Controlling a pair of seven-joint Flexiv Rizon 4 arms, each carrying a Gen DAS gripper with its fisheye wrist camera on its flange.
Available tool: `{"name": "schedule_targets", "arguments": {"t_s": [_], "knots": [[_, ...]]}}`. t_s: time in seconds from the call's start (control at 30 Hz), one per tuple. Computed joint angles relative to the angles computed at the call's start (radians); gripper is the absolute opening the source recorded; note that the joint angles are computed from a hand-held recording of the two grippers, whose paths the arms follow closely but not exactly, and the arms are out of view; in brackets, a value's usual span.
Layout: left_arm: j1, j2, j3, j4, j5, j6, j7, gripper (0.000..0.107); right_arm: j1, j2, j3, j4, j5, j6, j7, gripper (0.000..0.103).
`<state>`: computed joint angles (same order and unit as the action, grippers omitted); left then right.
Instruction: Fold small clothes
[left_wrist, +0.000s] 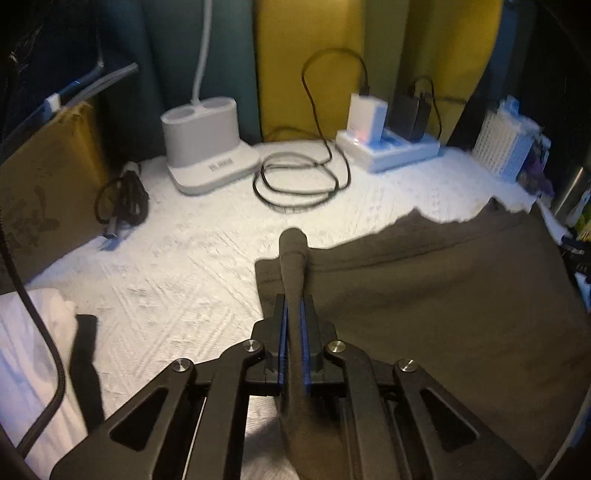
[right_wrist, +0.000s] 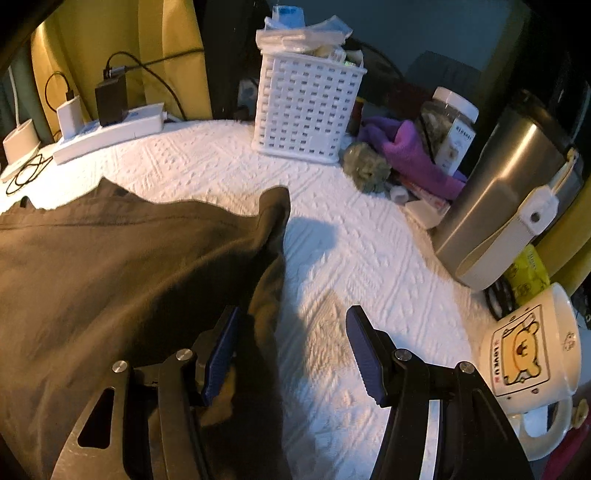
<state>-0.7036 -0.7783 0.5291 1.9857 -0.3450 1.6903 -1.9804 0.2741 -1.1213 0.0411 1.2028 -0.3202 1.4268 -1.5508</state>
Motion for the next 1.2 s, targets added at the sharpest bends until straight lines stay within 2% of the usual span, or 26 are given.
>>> {"name": "schedule_targets", "arguments": {"t_s": [0.03, 0.07, 0.1, 0.23, 0.3, 0.33, 0.37, 0.4, 0.43, 0.47, 0.57, 0.6, 0.63, 0.67, 0.7, 0.73, 0.8, 0.9, 1.07, 1.1, 1.2], "knots": [[0.038, 0.025, -0.039, 0.016, 0.016, 0.019, -0.008, 0.005, 0.003, -0.002, -0.007, -0.001, 0.002, 0.003, 0.006, 0.070], [0.084, 0.053, -0.092, 0.041, 0.011, 0.048, -0.002, 0.006, 0.004, -0.004, -0.011, -0.004, 0.002, 0.004, 0.010, 0.070], [0.101, 0.068, -0.112, 0.061, -0.002, 0.069, 0.003, 0.006, 0.003, -0.006, -0.010, -0.007, 0.002, 0.004, 0.011, 0.071], [0.027, 0.040, -0.015, 0.060, -0.072, 0.023, -0.001, 0.006, 0.012, -0.007, -0.025, -0.005, -0.002, 0.014, 0.021, 0.071], [0.053, 0.032, -0.031, 0.054, -0.076, 0.022, -0.013, 0.006, 0.014, -0.006, -0.027, -0.003, -0.004, 0.016, 0.027, 0.071], [0.095, 0.034, -0.072, 0.048, -0.066, 0.025, -0.006, 0.007, 0.013, -0.006, -0.027, -0.003, -0.004, 0.017, 0.028, 0.071], [0.130, 0.036, -0.110, 0.041, -0.055, 0.024, 0.003, 0.015, 0.012, -0.006, -0.026, -0.003, -0.005, 0.016, 0.029, 0.071], [0.169, 0.035, -0.154, 0.031, -0.041, 0.031, 0.014, 0.035, 0.011, -0.006, -0.023, -0.003, -0.005, 0.015, 0.029, 0.071], [0.192, 0.030, -0.183, 0.023, -0.033, 0.042, 0.018, 0.044, 0.009, -0.006, -0.020, -0.004, -0.006, 0.014, 0.029, 0.071], [0.205, 0.028, -0.201, 0.018, -0.030, 0.047, 0.022, 0.049, 0.007, -0.007, -0.017, -0.005, -0.006, 0.013, 0.027, 0.071], [0.208, 0.009, -0.212, -0.008, -0.024, 0.035, 0.034, 0.049, 0.004, -0.008, -0.013, -0.008, -0.005, 0.014, 0.026, 0.071], [0.194, -0.001, -0.199, -0.016, -0.023, 0.033, 0.039, 0.048, 0.004, -0.009, -0.013, -0.007, -0.004, 0.017, 0.026, 0.071], [0.152, -0.019, -0.153, -0.034, -0.022, 0.014, 0.046, 0.048, 0.004, -0.009, -0.013, -0.007, -0.004, 0.020, 0.027, 0.071], [0.132, -0.025, -0.131, -0.043, -0.018, -0.001, 0.053, 0.042, 0.004, -0.010, -0.013, -0.007, -0.003, 0.023, 0.028, 0.071], [0.139, -0.023, -0.141, -0.047, -0.002, 0.005, 0.062, 0.023, 0.004, -0.011, -0.013, -0.007, -0.002, 0.026, 0.030, 0.071], [0.153, -0.017, -0.160, -0.048, 0.011, 0.010, 0.064, 0.014, 0.003, -0.011, -0.013, -0.006, -0.001, 0.029, 0.031, 0.071], [0.100, -0.031, -0.103, -0.061, 0.006, -0.014, 0.067, 0.003, 0.002, -0.011, -0.012, -0.005, 0.001, 0.033, 0.034, 0.071], [0.040, -0.047, -0.029, -0.070, 0.009, -0.040, 0.027, 0.003, 0.002, -0.011, -0.013, -0.004, 0.001, 0.035, 0.037, 0.071], [-0.103, -0.078, 0.178, -0.048, 0.008, -0.118, -0.110, 0.002, 0.001, -0.011, -0.011, -0.005, -0.001, 0.033, 0.037, 0.071], [-0.110, -0.076, 0.195, -0.039, 0.018, -0.128, -0.126, 0.002, 0.003, -0.011, -0.016, -0.004, 0.000, 0.035, 0.041, 0.072], [-0.076, -0.063, 0.177, -0.024, 0.050, -0.137, -0.150, 0.003, 0.007, -0.012, -0.024, -0.008, 0.001, 0.029, 0.053, 0.076]]}}
